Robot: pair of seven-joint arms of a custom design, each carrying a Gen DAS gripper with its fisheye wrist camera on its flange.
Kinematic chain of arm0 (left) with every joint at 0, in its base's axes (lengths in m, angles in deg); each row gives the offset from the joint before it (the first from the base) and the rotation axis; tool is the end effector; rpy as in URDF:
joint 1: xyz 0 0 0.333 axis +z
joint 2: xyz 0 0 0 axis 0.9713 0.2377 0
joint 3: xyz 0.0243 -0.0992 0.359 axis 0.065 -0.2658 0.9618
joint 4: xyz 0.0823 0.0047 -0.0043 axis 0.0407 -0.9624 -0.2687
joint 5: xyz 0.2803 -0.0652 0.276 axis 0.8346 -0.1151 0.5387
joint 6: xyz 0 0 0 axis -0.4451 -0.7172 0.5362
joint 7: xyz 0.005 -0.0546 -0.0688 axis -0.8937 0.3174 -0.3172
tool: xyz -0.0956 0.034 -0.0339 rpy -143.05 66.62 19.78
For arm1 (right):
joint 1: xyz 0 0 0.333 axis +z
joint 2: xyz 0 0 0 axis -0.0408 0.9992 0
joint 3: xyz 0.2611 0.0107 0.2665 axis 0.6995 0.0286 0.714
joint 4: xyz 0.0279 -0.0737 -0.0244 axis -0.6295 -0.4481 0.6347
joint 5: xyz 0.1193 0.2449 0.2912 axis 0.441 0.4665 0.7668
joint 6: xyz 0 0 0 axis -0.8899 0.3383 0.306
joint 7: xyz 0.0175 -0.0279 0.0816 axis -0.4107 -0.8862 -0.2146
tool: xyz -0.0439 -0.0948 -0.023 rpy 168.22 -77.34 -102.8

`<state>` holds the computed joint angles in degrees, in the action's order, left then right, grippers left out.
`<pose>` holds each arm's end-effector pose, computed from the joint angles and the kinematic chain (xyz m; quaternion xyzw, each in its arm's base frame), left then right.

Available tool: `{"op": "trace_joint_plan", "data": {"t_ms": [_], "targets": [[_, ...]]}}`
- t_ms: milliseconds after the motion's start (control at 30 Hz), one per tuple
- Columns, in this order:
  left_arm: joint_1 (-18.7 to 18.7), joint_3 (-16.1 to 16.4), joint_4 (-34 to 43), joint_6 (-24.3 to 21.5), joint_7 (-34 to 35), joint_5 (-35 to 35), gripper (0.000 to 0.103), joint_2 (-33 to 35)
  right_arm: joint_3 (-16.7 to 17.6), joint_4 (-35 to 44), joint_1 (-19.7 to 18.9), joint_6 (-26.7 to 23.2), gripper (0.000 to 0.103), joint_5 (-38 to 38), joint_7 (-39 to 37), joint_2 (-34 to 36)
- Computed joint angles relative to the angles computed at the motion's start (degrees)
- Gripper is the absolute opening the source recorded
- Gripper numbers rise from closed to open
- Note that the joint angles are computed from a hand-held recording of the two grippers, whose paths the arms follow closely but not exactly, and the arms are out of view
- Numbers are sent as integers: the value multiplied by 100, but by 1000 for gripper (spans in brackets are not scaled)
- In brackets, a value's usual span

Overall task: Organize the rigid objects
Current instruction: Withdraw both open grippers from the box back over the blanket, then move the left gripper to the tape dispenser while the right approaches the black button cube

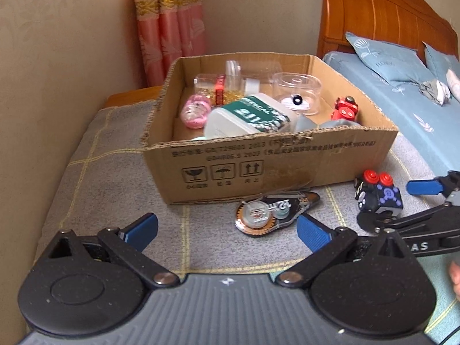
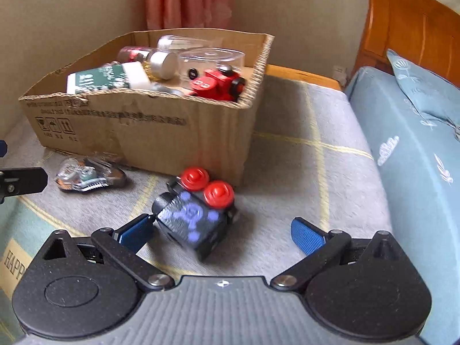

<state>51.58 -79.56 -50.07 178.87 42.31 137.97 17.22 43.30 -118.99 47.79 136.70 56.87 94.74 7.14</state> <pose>0.6127 -0.3399 0.2896 -0.6521 0.6605 -0.2528 0.2731 0.6570 0.4424 0.2493 -0.7563 0.5506 -0.2154 0.2801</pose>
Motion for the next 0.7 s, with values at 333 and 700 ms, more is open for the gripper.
{"op": "trace_joint_plan", "data": {"t_ms": [333,700], "targets": [[-184,93,887,60,979,-1032,102,744,-423,-481,359,191,103,147,285,-117],[-538,535,1043,164,1069,-1663,102,956,-491,-507,440,310,103,401,103,-68]]}}
